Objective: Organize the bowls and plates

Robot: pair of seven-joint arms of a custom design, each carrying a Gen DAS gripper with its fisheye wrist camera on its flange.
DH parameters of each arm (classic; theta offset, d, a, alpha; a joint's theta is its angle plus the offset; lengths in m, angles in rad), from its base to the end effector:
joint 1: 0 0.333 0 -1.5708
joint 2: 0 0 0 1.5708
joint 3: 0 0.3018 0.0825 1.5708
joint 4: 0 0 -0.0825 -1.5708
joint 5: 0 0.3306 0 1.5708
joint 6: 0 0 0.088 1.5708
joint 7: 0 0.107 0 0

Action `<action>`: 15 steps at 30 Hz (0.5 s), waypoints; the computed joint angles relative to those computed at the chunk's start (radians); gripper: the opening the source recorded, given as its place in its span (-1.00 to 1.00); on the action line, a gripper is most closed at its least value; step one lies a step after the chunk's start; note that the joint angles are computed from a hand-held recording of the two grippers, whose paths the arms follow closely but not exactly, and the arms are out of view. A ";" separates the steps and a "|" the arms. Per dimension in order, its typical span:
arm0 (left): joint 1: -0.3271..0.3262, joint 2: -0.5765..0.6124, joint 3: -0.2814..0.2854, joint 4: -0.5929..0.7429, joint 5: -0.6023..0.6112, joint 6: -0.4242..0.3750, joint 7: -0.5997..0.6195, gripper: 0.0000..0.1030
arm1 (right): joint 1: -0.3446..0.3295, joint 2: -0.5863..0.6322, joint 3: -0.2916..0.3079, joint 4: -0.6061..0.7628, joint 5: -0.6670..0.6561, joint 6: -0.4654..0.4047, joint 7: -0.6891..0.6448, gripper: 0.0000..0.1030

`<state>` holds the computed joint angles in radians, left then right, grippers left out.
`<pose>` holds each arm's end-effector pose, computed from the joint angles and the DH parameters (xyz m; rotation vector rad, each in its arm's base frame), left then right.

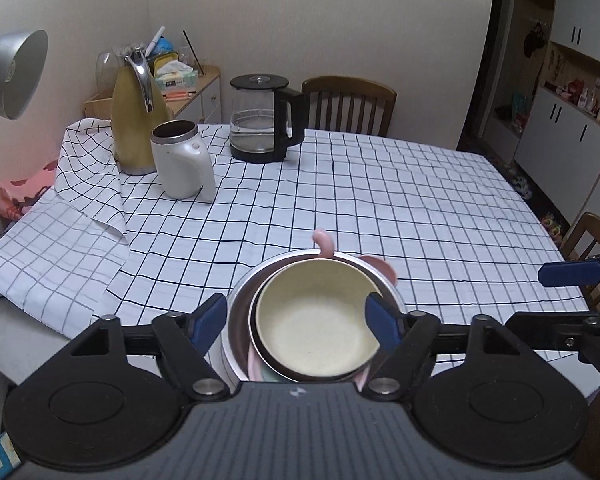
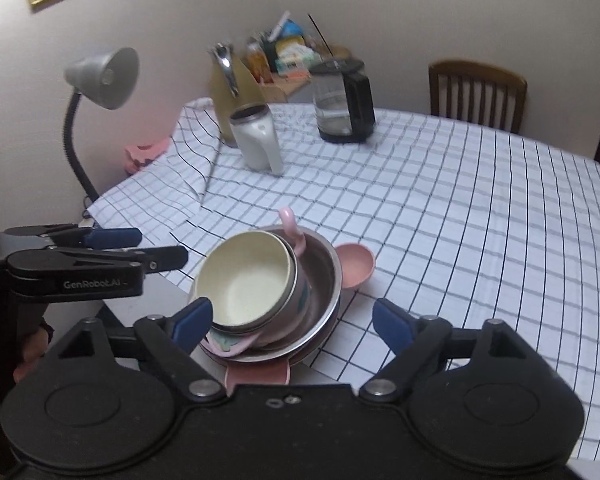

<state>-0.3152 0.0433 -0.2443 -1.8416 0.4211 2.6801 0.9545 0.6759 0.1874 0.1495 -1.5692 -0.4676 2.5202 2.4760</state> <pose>0.4797 -0.3121 0.5934 -1.5544 1.9782 -0.9443 0.4205 0.4477 0.6180 -1.7910 1.4948 -0.3928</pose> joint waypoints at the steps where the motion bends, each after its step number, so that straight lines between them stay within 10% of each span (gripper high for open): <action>1: -0.002 -0.011 -0.001 -0.014 0.010 0.008 -0.017 0.51 | 0.005 -0.016 -0.004 -0.023 -0.028 0.021 0.016 0.81; 15: 0.018 -0.143 -0.068 -0.178 0.173 0.053 -0.304 0.99 | -0.039 -0.169 0.046 -0.238 -0.332 0.115 0.325 1.00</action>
